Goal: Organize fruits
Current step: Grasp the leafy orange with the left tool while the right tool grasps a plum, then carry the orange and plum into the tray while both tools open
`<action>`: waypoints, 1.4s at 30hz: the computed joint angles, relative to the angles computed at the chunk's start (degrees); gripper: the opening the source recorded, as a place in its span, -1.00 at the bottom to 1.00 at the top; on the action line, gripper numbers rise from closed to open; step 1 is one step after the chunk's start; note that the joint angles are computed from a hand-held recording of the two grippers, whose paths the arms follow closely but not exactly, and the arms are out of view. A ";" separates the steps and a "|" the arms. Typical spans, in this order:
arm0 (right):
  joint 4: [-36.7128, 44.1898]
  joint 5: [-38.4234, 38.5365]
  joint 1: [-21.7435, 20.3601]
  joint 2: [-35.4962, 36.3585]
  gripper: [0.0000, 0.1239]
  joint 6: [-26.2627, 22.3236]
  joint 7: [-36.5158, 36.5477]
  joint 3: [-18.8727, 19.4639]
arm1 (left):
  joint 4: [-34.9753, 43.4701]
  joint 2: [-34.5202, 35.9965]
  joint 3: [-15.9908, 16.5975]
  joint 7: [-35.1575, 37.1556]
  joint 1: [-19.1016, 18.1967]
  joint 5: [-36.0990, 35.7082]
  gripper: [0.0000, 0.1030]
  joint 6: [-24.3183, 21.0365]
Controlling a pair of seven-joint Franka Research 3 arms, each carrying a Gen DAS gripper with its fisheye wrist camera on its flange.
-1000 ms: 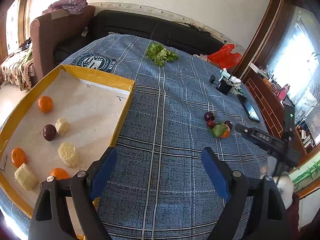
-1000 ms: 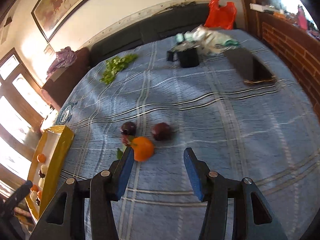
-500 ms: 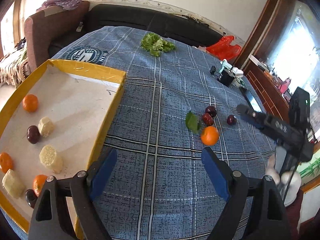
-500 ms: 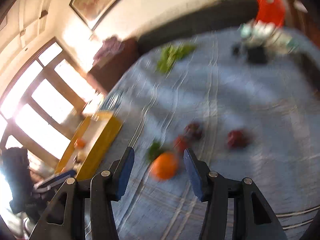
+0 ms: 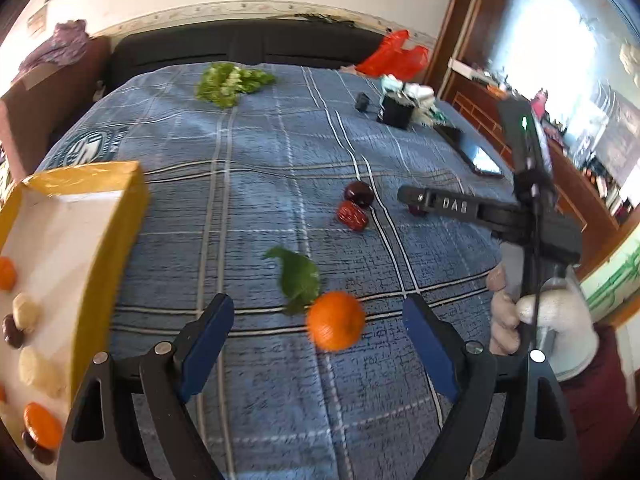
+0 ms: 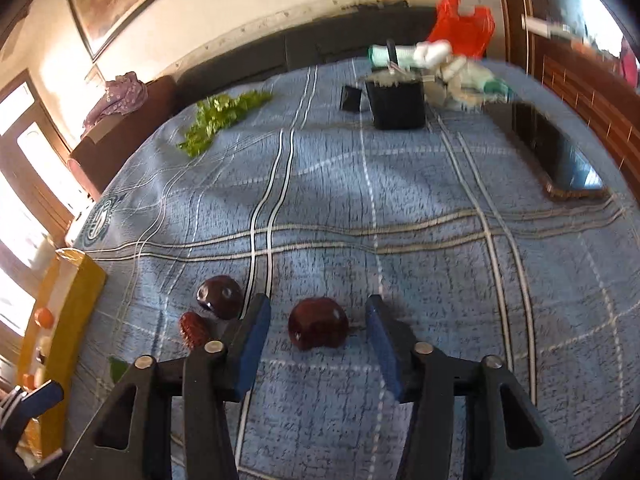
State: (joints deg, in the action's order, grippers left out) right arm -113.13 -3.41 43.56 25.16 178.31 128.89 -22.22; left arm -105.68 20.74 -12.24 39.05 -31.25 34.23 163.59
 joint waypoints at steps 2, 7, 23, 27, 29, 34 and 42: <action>0.20 0.46 -1.09 0.09 -0.50 0.19 -0.57 1.21 | 1.92 1.76 -0.30 1.39 -0.28 -0.02 0.66 -1.13; -0.51 0.68 -0.54 -0.42 -0.51 0.46 -1.02 0.83 | 4.65 4.20 0.09 2.89 -1.37 0.56 0.65 -3.32; -2.72 3.59 3.03 -1.68 -0.51 4.98 -3.34 -1.72 | 1.95 2.44 1.61 -1.19 -1.66 -0.67 -0.32 -1.44; -4.15 6.46 -4.76 -3.46 -0.50 9.16 -8.03 7.63 | -2.96 -2.61 3.02 -7.10 -1.26 2.36 -0.32 2.52; -4.72 6.80 -12.00 -4.22 -0.50 11.15 -10.17 15.93 | -5.97 -6.04 4.18 -11.37 -1.16 5.66 -0.32 3.80; -4.12 8.38 -17.53 -4.26 -0.50 11.91 -13.88 23.58 | -13.06 -14.51 5.97 -24.56 0.71 16.72 -0.31 4.50; 0.58 13.43 -7.61 -4.53 -0.49 6.99 -18.97 18.99 | -23.81 -27.40 4.12 -35.27 8.91 25.10 -0.31 -1.47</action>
State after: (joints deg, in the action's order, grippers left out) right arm -112.55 10.02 35.96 20.63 185.30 109.92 -3.23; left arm -129.50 -6.66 -8.12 3.78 -22.34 59.32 162.12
